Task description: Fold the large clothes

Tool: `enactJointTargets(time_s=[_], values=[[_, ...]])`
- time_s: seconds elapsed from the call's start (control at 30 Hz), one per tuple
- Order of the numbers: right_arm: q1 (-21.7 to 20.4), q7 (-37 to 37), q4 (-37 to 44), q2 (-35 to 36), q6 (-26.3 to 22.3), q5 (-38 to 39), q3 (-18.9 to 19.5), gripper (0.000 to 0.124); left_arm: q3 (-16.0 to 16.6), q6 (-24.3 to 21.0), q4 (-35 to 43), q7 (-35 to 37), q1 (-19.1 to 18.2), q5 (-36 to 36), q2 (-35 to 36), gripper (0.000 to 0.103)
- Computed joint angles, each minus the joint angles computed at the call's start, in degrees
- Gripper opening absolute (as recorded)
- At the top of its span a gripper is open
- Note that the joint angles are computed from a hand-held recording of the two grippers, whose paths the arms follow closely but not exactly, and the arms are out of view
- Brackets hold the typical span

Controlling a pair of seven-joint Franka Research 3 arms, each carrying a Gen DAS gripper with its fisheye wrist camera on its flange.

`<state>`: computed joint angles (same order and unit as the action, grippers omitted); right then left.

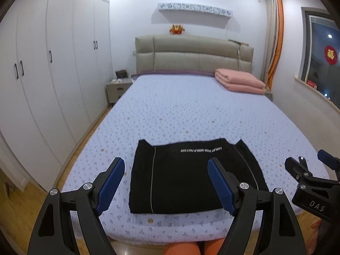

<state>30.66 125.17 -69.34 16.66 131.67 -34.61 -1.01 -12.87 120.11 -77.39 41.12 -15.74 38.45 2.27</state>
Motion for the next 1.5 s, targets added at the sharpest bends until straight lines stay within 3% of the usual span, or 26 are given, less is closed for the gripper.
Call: enactJointTargets(time_s=[0.37, 0.6, 1.5], values=[[-0.09, -3.38, 6.78, 5.62, -4.45, 4.73, -0.96, 0.103, 1.03, -2.25, 3.5, 3.92, -0.63, -3.83, 5.24, 0.082], [0.43, -5.45, 9.12, 7.61, -6.37, 6.36, -1.85, 0.103, 2.03, -5.73, 5.9, 4.75, -2.17, -2.71, 8.4, 0.082], [1.47, -8.19, 14.65, 10.96, -9.36, 9.59, -2.97, 0.103, 2.96, -6.64, 8.15, 5.85, -3.19, -3.57, 10.11, 0.082]])
